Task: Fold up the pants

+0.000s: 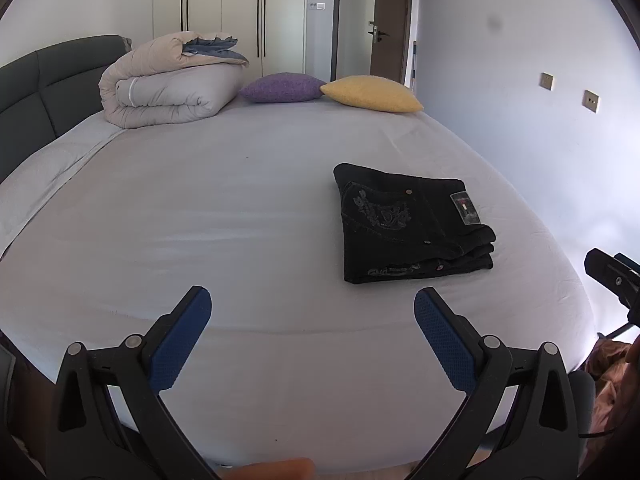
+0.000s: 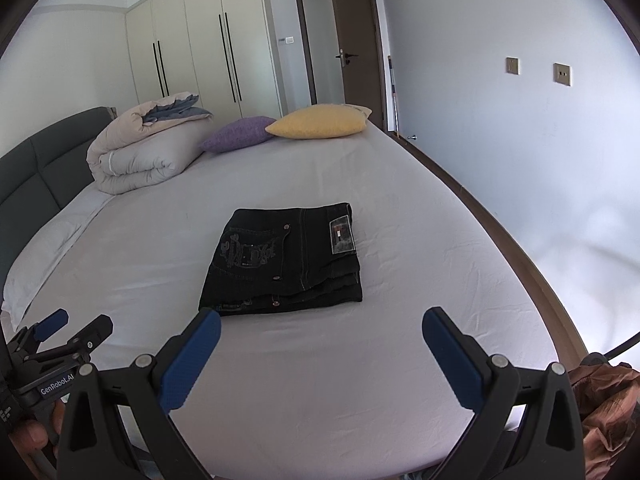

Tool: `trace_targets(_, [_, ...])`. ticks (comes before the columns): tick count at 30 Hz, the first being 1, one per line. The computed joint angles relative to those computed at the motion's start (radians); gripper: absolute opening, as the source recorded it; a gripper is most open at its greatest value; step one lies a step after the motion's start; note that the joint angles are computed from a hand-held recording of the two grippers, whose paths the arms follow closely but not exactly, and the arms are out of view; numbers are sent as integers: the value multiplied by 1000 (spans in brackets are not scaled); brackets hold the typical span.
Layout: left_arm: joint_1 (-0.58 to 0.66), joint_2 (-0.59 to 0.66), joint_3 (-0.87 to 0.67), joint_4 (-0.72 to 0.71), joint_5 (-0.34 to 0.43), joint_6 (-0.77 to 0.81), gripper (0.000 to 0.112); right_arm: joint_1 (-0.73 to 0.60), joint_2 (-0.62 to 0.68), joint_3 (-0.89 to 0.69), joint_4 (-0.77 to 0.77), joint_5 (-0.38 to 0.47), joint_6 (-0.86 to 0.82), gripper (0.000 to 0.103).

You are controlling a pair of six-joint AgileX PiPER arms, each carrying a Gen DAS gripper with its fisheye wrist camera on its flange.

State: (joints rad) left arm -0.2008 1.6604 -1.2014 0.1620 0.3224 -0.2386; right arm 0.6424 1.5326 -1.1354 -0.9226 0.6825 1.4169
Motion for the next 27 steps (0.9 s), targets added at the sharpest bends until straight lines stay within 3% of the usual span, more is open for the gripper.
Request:
trace_targets(9, [-5, 21, 12, 68, -15, -73, 103, -8, 42, -29, 70, 10, -53, 103])
trace_targets(15, [-13, 44, 11, 124, -16, -128, 103, 5, 70, -56, 64, 64, -44, 103])
trace_targets(27, [-24, 82, 4, 189, -20, -193, 103, 22, 105, -83, 64, 92, -53, 103])
